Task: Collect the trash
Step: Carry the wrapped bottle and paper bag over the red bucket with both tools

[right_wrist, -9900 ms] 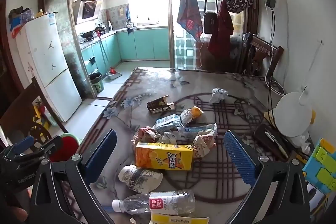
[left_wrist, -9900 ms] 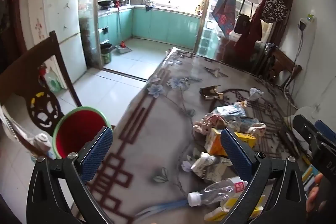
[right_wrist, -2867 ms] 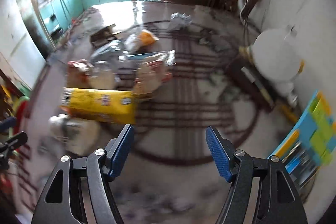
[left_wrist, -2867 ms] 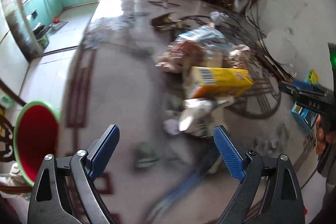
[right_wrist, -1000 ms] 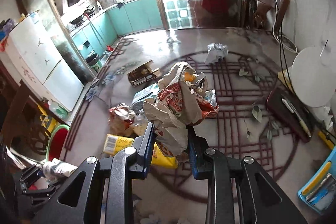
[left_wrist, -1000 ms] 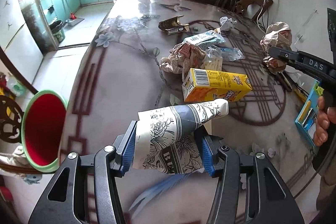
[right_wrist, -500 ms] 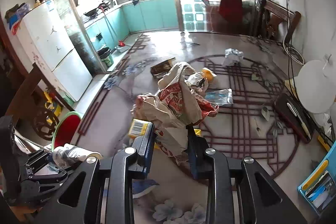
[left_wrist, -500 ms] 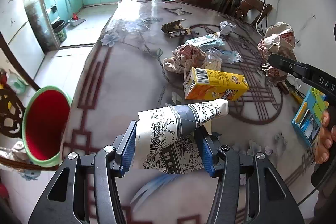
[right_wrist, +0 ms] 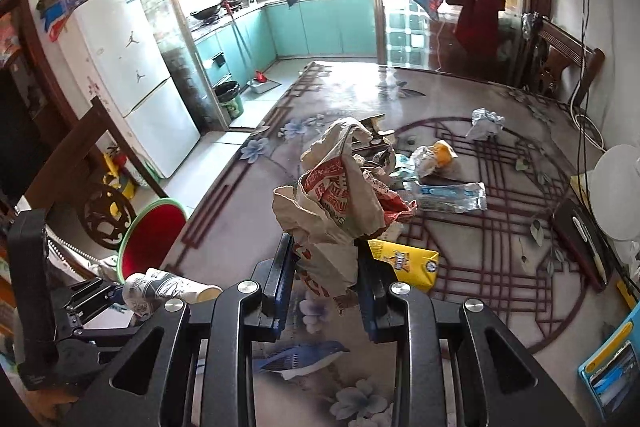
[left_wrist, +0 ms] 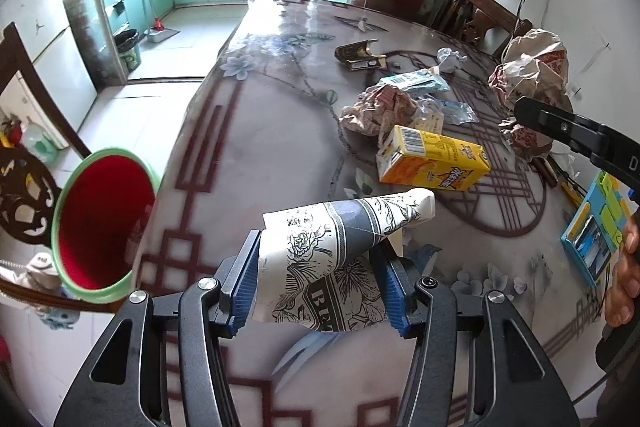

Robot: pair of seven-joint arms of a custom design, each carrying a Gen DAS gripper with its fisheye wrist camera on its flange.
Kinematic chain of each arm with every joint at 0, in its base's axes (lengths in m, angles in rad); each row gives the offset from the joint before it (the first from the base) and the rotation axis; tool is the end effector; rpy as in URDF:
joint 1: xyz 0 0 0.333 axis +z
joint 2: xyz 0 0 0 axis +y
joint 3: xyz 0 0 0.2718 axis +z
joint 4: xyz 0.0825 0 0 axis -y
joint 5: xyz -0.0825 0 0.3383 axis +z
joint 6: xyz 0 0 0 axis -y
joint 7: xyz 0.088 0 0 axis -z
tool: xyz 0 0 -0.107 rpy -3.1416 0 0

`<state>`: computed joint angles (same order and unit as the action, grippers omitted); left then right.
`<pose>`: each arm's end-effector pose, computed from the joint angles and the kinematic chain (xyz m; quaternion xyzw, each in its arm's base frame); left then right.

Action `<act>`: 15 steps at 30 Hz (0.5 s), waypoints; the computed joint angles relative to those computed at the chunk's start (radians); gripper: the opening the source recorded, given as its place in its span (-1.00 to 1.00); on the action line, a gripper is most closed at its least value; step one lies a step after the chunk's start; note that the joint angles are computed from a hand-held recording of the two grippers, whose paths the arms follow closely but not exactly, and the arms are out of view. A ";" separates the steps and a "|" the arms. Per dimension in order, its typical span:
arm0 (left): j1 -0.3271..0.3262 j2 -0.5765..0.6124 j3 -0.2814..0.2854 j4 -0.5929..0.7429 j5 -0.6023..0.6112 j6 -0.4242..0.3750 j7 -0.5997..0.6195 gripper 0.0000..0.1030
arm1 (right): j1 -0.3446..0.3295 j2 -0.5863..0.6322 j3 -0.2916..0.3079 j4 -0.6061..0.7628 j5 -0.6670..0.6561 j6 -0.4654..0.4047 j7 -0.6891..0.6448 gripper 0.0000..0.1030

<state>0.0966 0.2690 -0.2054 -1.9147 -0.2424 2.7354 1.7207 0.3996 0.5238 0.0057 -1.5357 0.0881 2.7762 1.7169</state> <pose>0.6042 -0.0485 0.4027 -0.6632 0.6904 -0.2605 0.1251 0.6280 0.2644 0.4181 -0.7208 0.5973 -0.1444 0.3206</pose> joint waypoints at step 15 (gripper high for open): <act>0.060 0.001 0.024 -0.007 -0.030 0.010 0.038 0.02 | 0.070 0.045 -0.024 0.085 -0.059 -0.040 0.057 -0.50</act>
<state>0.1563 0.2698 -0.1814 -1.9217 -0.2727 2.7453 1.7586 0.4693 0.5687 -0.0181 -1.4511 0.0287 2.7364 1.7741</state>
